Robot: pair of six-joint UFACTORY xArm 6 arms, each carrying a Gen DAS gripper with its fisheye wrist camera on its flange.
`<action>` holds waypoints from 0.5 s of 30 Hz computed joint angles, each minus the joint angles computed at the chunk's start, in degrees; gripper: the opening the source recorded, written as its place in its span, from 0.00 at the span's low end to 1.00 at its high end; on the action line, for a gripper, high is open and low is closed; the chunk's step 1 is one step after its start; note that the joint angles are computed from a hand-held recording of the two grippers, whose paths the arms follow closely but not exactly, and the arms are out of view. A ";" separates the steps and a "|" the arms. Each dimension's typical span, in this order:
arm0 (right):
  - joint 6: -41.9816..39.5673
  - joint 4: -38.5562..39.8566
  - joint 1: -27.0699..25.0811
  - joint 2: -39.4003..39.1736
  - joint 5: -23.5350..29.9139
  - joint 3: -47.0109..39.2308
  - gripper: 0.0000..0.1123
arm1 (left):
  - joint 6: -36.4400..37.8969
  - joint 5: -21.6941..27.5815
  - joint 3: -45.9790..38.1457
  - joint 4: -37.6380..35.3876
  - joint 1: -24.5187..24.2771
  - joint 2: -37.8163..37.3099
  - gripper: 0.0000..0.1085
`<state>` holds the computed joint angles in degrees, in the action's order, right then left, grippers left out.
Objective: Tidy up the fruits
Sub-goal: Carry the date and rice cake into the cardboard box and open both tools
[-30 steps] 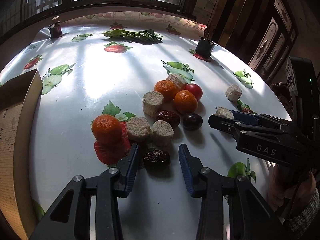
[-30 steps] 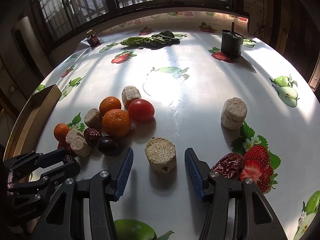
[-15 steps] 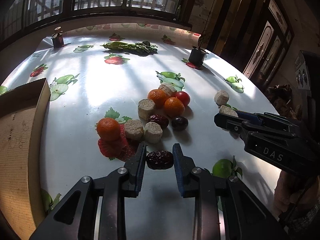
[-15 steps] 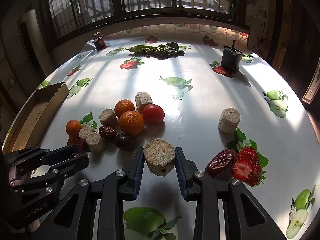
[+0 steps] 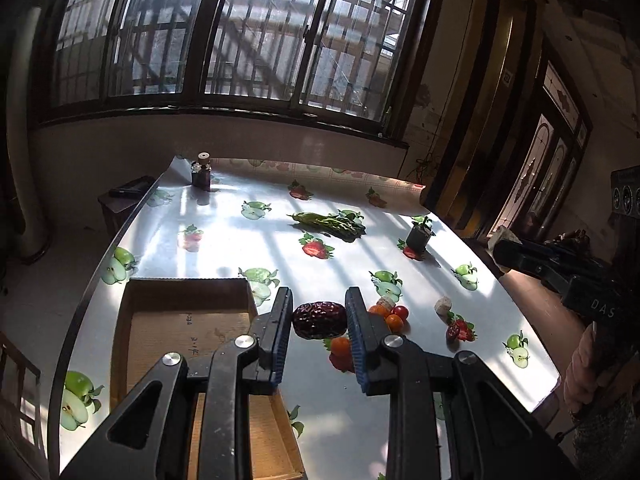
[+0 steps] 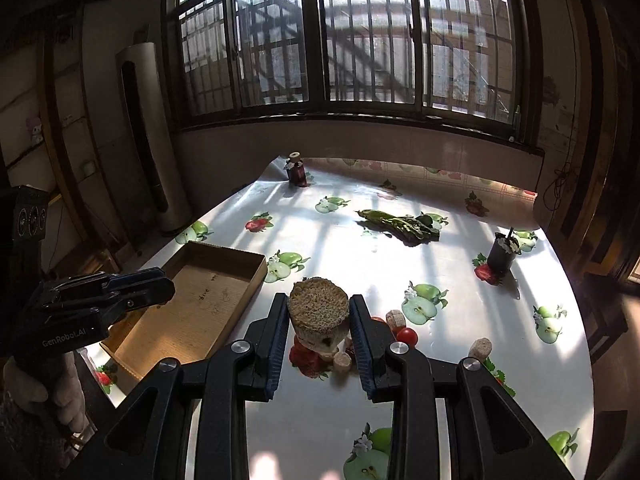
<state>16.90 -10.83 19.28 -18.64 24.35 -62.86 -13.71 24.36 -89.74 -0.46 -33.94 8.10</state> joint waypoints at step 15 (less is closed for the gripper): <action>-8.04 10.18 6.68 47.05 16.07 -50.40 0.29 | -3.26 21.84 -34.74 -0.86 13.40 30.66 0.24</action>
<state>8.85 -0.65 25.96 28.41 40.42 -113.26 -16.97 46.21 -124.49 -1.32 -20.54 38.75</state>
